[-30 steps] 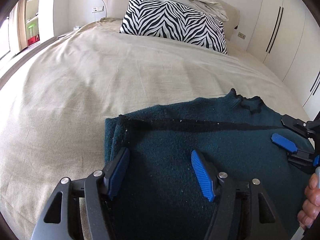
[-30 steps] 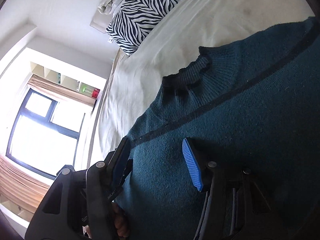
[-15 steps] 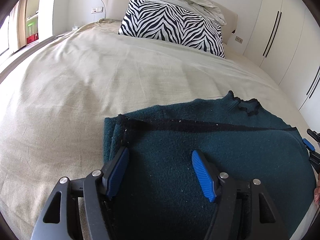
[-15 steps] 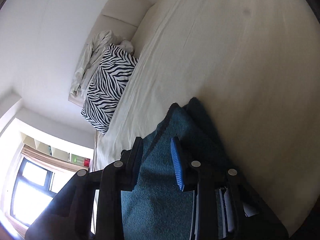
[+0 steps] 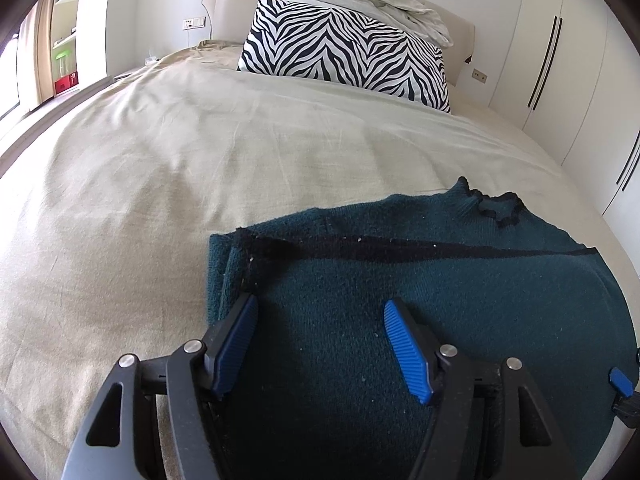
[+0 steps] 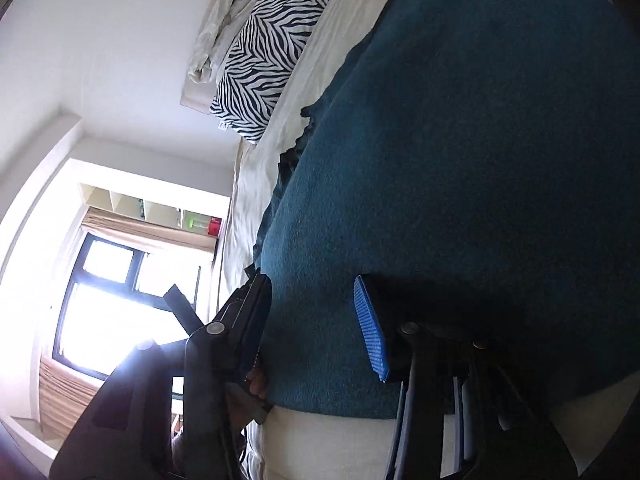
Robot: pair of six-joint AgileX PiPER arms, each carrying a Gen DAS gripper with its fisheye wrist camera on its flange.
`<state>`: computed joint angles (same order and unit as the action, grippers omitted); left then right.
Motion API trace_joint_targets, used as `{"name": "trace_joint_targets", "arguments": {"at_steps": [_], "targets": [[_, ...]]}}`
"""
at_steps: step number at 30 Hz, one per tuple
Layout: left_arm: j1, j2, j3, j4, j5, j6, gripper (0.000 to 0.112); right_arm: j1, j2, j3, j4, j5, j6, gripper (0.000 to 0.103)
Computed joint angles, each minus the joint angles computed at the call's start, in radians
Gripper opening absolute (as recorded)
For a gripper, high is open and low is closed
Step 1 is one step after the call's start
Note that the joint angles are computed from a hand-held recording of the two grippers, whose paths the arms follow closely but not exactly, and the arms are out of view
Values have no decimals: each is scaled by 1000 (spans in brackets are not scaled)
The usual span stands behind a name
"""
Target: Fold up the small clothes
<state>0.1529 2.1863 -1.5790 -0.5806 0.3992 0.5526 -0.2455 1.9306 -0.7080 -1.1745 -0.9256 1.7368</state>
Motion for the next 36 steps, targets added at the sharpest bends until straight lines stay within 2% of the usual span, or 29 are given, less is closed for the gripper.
{"name": "trace_joint_targets", "arguments": {"at_steps": [3, 7, 10, 13, 14, 17, 19, 21, 23, 31, 34, 36], "targets": [[0, -3, 5, 2, -6, 2, 68, -200, -111, 146, 21, 19, -54, 45], [-1, -5, 8, 5, -9, 1, 68, -497, -270, 291, -95, -4, -25, 58], [1, -5, 8, 7, -8, 2, 68, -581, -306, 315, -211, -50, 34, 58], [0, -6, 9, 8, -8, 0, 68, -544, -287, 313, -253, -67, 71, 58], [0, -6, 9, 8, -8, 0, 68, -494, -279, 307, -238, -41, 83, 58], [2, -8, 12, 4, -8, 5, 68, -329, -289, 308, -141, 110, 134, 58], [2, -10, 16, -3, -10, 11, 68, -290, -314, 329, -78, 154, 145, 58], [3, -11, 17, -6, -10, 15, 68, -255, -351, 333, -88, 213, 236, 58], [3, -10, 17, -6, -10, 15, 68, -218, -364, 340, -53, 236, 279, 58], [11, -14, 20, -30, -5, 38, 68, -155, -237, 368, 248, 52, 25, 59], [12, -13, 18, -37, -3, 44, 68, -112, -221, 346, 335, 42, -28, 59], [12, -12, 17, -41, -2, 48, 68, -99, -209, 361, 415, 4, -79, 59]]}}
